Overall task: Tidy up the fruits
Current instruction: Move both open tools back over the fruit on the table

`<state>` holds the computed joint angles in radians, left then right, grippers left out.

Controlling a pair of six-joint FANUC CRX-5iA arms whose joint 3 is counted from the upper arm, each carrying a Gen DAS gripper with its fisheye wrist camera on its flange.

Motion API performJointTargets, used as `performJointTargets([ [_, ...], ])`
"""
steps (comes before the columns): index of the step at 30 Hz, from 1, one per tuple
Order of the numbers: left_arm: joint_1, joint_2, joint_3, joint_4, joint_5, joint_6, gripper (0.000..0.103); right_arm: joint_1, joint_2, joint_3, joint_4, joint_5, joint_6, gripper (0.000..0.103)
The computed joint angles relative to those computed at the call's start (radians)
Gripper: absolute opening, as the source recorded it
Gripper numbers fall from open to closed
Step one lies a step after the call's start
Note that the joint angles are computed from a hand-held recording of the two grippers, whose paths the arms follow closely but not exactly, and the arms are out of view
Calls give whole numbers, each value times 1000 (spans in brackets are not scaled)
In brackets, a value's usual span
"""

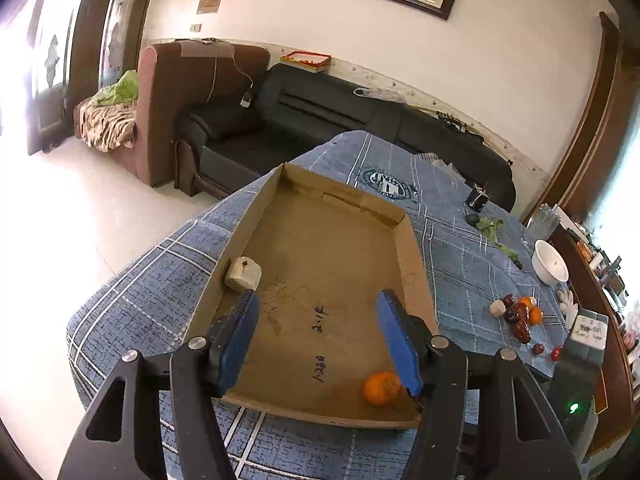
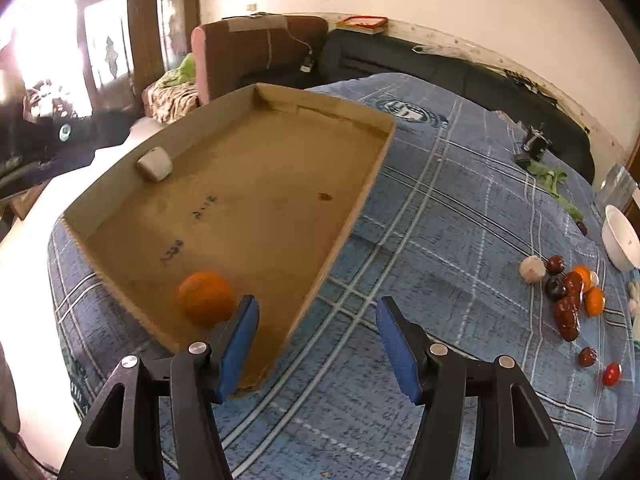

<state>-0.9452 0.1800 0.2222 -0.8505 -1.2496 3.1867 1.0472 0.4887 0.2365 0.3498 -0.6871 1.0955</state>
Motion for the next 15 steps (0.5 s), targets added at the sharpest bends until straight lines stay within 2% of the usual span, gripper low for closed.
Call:
performJointTargets([
  [2, -8, 3, 10, -7, -8, -4, 63, 5, 8, 7, 18, -15, -6, 66],
  [8, -24, 34, 62, -8, -8, -49, 63, -11, 14, 88, -186, -85, 114, 65],
  [12, -26, 74, 119, 3, -21, -107, 67, -16, -22, 63, -255, -59, 189, 65],
  [15, -19, 106, 158, 29, -3, -156, 67, -42, -71, 20, -305, -23, 213, 65],
])
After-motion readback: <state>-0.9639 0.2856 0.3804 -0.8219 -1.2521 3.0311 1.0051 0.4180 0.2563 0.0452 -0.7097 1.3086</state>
